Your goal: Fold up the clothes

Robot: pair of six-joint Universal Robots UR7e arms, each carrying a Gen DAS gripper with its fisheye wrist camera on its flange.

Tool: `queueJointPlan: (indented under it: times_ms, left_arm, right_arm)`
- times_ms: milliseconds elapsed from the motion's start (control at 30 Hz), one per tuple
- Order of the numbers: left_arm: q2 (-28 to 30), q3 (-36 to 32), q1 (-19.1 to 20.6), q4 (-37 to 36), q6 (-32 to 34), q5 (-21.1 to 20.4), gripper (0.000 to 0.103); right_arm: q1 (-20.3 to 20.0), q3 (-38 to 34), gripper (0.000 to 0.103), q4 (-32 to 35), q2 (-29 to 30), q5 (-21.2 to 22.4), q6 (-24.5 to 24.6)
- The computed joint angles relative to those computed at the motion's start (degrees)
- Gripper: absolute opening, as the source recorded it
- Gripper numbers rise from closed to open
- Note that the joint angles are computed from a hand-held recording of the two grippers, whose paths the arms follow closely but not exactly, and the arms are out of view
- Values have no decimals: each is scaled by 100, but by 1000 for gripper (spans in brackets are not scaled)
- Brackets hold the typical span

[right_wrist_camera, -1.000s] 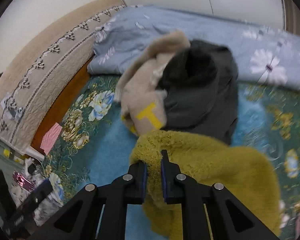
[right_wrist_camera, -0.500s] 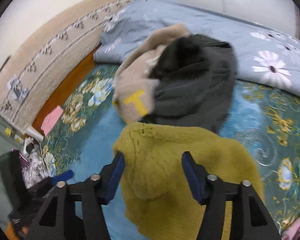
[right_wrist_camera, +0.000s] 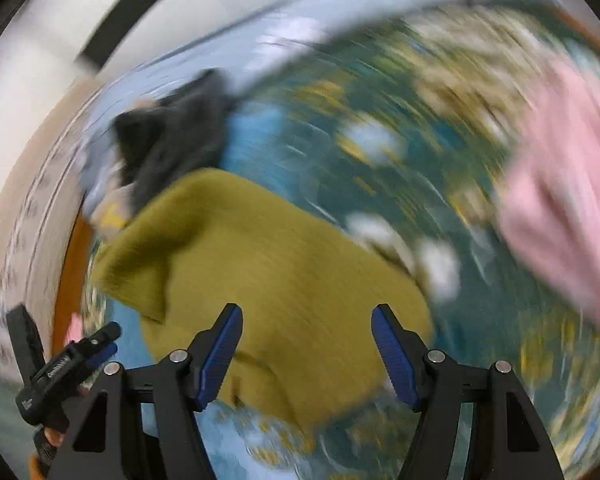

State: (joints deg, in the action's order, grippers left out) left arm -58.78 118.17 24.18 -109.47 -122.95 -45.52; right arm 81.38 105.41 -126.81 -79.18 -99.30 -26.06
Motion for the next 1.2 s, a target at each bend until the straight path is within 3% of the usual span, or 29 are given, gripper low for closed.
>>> queueJointPlan:
  times_ms: [200, 500, 567, 633, 700, 800, 933, 1033, 1200]
  left_arm:
    - [337, 199, 118, -1104, -143, -436, 87]
    - [715, 833, 218, -3425, -435, -1049, 82]
    - [766, 1006, 190, -3852, -627, -989, 80]
    - [827, 1177, 156, -4275, -830, -910, 75]
    - [877, 1353, 93, -4742, -987, -722, 62]
    - [940, 1453, 36, -5141, -964, -629, 45]
    - [989, 1533, -39, -5483, -928, -595, 30]
    - [935, 1598, -136, -5470, -1017, -491, 16]
    - [730, 1515, -316, -4818, -1134, -346, 7]
  right_arm:
    - [-610, 393, 70, 81, -279, 328, 673]
    - [-747, 668, 70, -92, -204, 597, 1237]
    - [-812, 706, 69, -127, -228, 689, 1337]
    - [-872, 730, 66, -136, -255, 764, 1433]
    - [-894, 713, 61, -105, -222, 806, 1537]
    - [-922, 711, 48, 5, -179, 873, 1660]
    - [-968, 781, 34, 54, -170, 1025, 1791]
    - [-942, 808, 18, -13, -205, 1080, 1847]
    - [-730, 709, 15, -206, -330, 1134, 1592]
